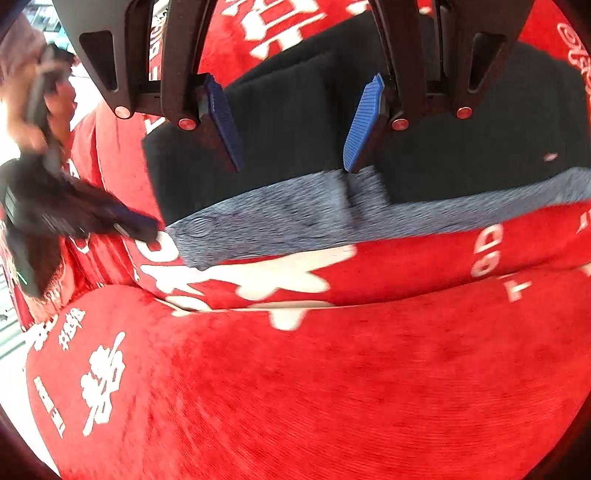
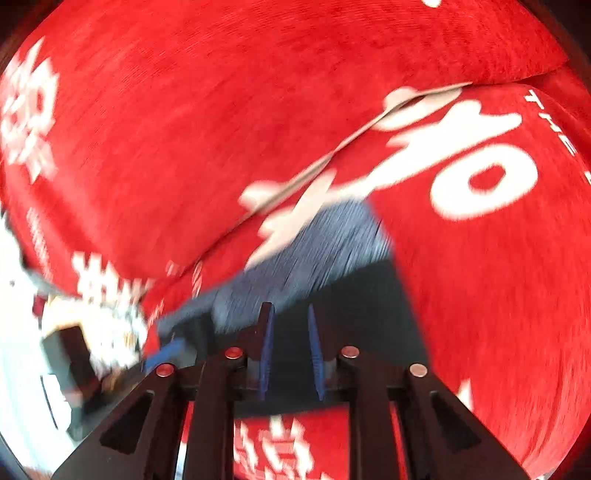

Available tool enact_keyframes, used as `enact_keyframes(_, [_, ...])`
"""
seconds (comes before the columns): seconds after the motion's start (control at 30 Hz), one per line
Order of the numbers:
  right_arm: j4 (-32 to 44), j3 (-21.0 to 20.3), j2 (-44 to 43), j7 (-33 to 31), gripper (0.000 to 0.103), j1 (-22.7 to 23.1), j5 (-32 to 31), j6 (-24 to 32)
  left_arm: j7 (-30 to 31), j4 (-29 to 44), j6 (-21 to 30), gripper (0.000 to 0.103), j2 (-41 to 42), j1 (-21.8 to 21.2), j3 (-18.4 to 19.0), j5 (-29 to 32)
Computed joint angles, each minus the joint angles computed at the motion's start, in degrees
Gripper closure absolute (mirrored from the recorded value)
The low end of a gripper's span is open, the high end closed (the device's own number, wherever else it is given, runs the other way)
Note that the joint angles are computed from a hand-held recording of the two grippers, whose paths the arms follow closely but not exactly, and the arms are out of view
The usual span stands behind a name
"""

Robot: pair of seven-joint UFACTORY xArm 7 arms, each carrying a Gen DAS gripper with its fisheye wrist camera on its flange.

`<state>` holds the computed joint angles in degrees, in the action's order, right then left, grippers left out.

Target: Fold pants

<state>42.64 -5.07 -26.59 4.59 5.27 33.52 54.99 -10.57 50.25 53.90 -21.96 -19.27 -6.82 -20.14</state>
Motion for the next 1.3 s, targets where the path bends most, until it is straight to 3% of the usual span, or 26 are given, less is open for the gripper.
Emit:
enact_keyframes(0.1, [3.17,-3.50,9.05,-0.55,0.083,5.76,-1.92,-3.94,-1.39,-0.52,-1.57,0.044,3.53,-0.23,-1.86,2.15])
enact_keyframes(0.13, [3.90,-2.46,11.70,-0.38,0.084,5.80,-2.83,-3.82,-2.56,-1.37,-1.19,0.045,4.13,-0.10,-2.35,3.39])
enact_keyframes(0.23, [0.73,-1.05,11.06,-1.67,0.085,6.16,-3.39,-8.70,-4.60,-5.25,-1.10,0.045,2.24,0.00,-2.66,5.79])
enact_keyframes(0.37, [0.74,0.00,8.07,-0.83,0.084,7.36,-6.80,-5.80,-2.06,-6.99,1.67,0.044,-1.43,-0.29,-0.56,4.80])
enact_keyframes(0.5, [2.51,-0.22,8.13,-5.04,0.082,11.37,0.23,-1.77,-3.11,-9.45,4.87,0.044,-7.01,2.25,0.99,5.63])
enact_keyframes(0.6, [3.86,2.64,10.52,-7.18,0.082,14.32,6.06,-3.10,-5.06,-11.06,7.86,0.044,-10.86,4.50,0.58,9.01])
enact_keyframes(0.63, [4.25,5.32,11.52,-7.29,0.081,13.25,7.51,-3.54,-5.68,-11.71,8.75,0.044,-11.98,5.21,0.57,10.01])
enact_keyframes(0.7, [5.23,6.79,14.06,-4.94,0.078,16.21,6.87,-5.43,-5.92,-12.81,10.23,0.044,-13.94,6.24,1.17,11.16])
enact_keyframes(0.8, [4.84,14.72,14.62,-1.91,0.075,11.74,4.75,-5.99,-5.81,-14.69,12.15,0.044,-17.02,7.70,2.05,12.46])
enact_keyframes(0.83, [4.17,16.57,13.81,-2.83,0.076,9.98,6.68,-6.19,-5.70,-15.29,13.11,0.044,-18.37,8.15,2.51,12.62])
enact_keyframes(0.9, [5.76,13.81,15.33,-4.36,0.077,11.79,13.20,0.35,-5.50,-16.17,14.72,0.044,-20.56,9.15,3.29,12.89])
enact_keyframes(0.93, [5.94,13.99,15.14,-4.41,0.077,11.33,13.00,2.41,-5.29,-16.53,15.64,0.044,-21.70,9.67,3.73,13.01])
enact_keyframes(0.97, [5.08,16.57,13.09,-4.51,0.077,10.03,10.40,2.28,-5.33,-16.74,16.16,0.044,-22.33,10.13,3.84,13.07])
enact_keyframes(1.07, [3.62,17.56,6.68,-0.16,0.076,10.08,4.01,1.73,-5.41,-17.77,17.76,0.044,-25.13,11.56,4.52,13.20])
enact_keyframes(1.2, [1.57,8.42,1.90,9.36,0.076,19.08,-6.19,1.35,-4.78,-18.73,19.79,0.044,-27.13,12.91,4.80,13.97])
enact_keyframes(1.3, [1.81,7.48,2.41,9.55,0.075,19.59,-7.91,3.89,-4.81,-19.01,21.30,0.044,-27.43,13.71,4.80,14.31])
